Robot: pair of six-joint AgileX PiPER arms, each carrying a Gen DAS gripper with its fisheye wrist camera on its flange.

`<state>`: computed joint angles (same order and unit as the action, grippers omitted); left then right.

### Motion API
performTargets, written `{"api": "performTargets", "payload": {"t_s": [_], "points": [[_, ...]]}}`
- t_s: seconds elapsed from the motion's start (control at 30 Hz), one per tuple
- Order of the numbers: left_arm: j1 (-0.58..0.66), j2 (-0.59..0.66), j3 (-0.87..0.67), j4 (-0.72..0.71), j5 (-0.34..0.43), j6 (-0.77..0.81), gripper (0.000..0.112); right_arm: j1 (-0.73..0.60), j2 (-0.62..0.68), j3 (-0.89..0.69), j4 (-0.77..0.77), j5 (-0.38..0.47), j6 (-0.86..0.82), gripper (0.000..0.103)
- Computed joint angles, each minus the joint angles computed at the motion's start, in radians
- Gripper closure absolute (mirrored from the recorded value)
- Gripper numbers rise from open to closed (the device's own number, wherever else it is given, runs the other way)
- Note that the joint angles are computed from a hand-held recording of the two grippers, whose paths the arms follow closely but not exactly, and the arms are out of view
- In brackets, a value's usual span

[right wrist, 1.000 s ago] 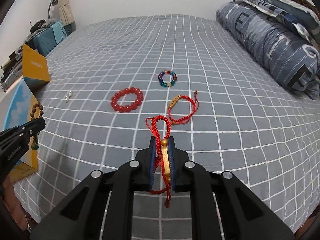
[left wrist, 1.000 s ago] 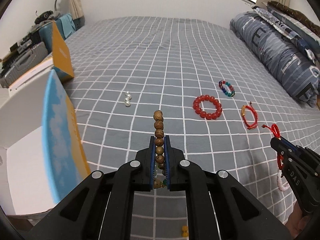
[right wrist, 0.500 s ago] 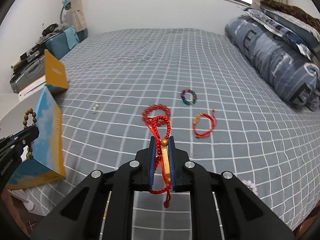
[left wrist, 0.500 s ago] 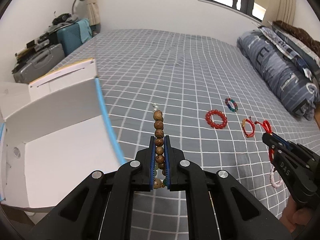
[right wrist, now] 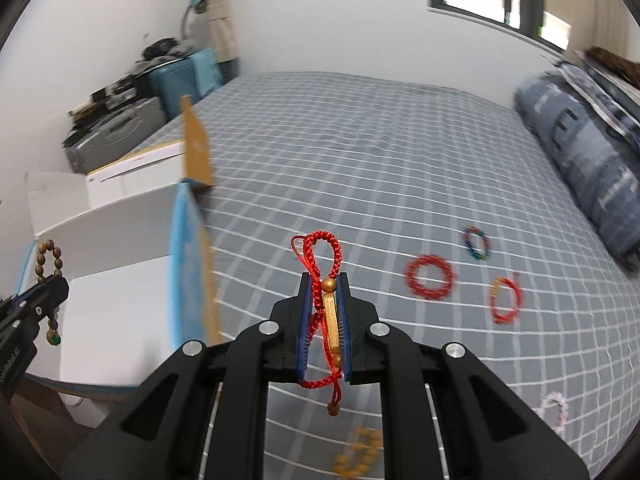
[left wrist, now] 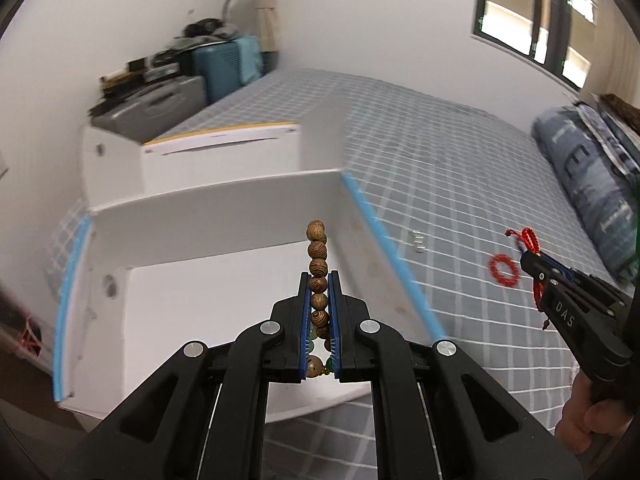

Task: Organize jewelry
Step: 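Carry both held bracelets over the open white box, then open both tools to drop the bracelets into the box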

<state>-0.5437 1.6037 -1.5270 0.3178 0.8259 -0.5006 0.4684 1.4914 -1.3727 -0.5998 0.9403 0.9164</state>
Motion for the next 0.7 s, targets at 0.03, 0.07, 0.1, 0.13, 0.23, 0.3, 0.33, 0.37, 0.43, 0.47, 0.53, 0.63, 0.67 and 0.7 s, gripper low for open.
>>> {"api": "performTargets", "payload": {"t_s": [0.03, 0.07, 0.1, 0.13, 0.23, 0.3, 0.33, 0.37, 0.43, 0.47, 0.53, 0.63, 0.67, 0.7], "points": [[0.023, -0.013, 0.015, -0.004, -0.003, 0.007, 0.105, 0.017, 0.02, -0.021, -0.002, 0.002, 0.001, 0.092], [0.048, -0.025, 0.029, -0.008, -0.006, 0.016, 0.105, 0.039, 0.048, -0.051, -0.001, 0.001, -0.002, 0.092], [0.071, -0.036, 0.042, -0.01, -0.008, 0.023, 0.105, 0.059, 0.079, -0.087, 0.001, 0.003, -0.007, 0.092], [0.093, -0.044, 0.053, -0.008, -0.009, 0.025, 0.105, 0.078, 0.103, -0.114, 0.002, 0.002, -0.009, 0.092], [0.16, -0.061, 0.078, -0.01, -0.007, 0.041, 0.105, 0.123, 0.181, -0.205, 0.022, -0.008, -0.035, 0.092], [0.205, -0.06, 0.091, -0.012, 0.0, 0.052, 0.105, 0.145, 0.249, -0.276, 0.052, -0.01, -0.075, 0.092], [0.227, -0.06, 0.101, -0.015, 0.0, 0.058, 0.105, 0.151, 0.281, -0.307, 0.07, -0.01, -0.095, 0.092], [0.251, -0.057, 0.111, -0.015, 0.001, 0.063, 0.105, 0.157, 0.312, -0.338, 0.087, -0.008, -0.116, 0.092], [0.281, -0.049, 0.124, -0.022, -0.001, 0.074, 0.105, 0.16, 0.397, -0.433, 0.157, 0.015, -0.189, 0.092], [0.299, -0.044, 0.127, -0.035, -0.001, 0.086, 0.105, 0.162, 0.43, -0.475, 0.184, 0.028, -0.213, 0.092], [0.333, -0.027, 0.129, -0.062, 0.004, 0.11, 0.105, 0.166, 0.491, -0.557, 0.218, 0.064, -0.246, 0.092], [0.363, 0.01, 0.125, -0.074, 0.014, 0.122, 0.105, 0.165, 0.575, -0.676, 0.29, 0.118, -0.295, 0.092], [0.369, 0.017, 0.122, -0.086, 0.022, 0.13, 0.105, 0.17, 0.586, -0.689, 0.294, 0.13, -0.294, 0.092], [0.377, 0.031, 0.113, -0.101, 0.034, 0.143, 0.105, 0.172, 0.6, -0.703, 0.3, 0.142, -0.298, 0.092]]}}
